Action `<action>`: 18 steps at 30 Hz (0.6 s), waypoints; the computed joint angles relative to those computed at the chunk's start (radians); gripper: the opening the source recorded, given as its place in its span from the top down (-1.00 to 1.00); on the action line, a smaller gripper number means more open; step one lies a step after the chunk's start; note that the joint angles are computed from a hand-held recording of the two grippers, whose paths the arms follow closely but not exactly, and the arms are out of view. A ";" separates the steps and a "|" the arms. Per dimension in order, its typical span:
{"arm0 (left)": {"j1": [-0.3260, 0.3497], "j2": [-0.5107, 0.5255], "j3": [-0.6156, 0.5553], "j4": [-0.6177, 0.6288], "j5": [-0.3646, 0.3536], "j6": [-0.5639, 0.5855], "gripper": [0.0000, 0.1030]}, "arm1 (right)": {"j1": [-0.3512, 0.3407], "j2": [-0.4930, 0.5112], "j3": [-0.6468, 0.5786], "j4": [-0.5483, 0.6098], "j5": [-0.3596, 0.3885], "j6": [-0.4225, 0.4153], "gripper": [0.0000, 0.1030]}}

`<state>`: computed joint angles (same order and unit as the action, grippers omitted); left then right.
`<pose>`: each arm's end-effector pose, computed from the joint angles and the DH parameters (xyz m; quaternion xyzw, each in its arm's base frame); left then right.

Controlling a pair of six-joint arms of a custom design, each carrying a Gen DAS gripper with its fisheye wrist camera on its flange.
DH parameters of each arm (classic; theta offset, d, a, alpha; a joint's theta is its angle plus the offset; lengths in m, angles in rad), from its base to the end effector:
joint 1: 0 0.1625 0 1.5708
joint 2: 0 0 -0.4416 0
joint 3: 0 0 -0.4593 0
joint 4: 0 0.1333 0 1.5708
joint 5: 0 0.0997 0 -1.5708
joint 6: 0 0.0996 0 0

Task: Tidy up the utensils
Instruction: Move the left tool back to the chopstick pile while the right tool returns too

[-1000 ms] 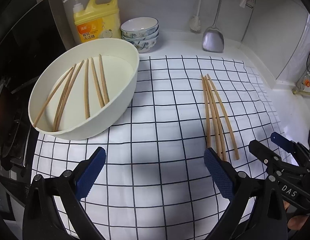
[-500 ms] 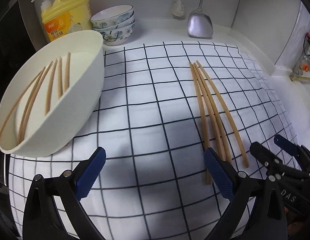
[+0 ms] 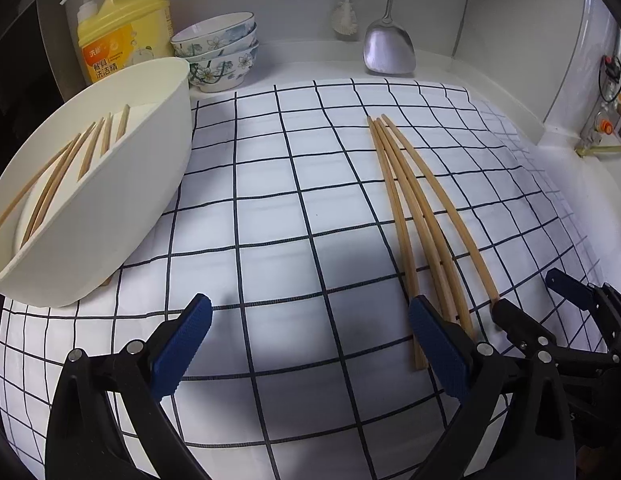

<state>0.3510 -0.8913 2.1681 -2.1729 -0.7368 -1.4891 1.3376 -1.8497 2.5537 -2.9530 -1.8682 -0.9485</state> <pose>-0.3482 -0.3480 -0.0481 0.0170 0.8730 -0.3083 0.3776 0.0167 -0.3801 0.2781 0.2803 -0.8909 0.1954 0.2993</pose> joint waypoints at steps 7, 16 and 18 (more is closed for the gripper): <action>0.002 0.012 -0.006 -0.007 -0.005 0.008 -0.88 | -0.007 0.019 -0.008 -0.043 -0.010 -0.002 -0.53; -0.012 0.011 0.002 -0.012 -0.012 0.016 -0.88 | -0.026 0.022 -0.022 -0.058 0.000 -0.003 -0.53; -0.013 0.011 0.010 -0.043 -0.020 0.030 -0.88 | -0.029 0.022 -0.022 -0.060 0.001 -0.004 -0.54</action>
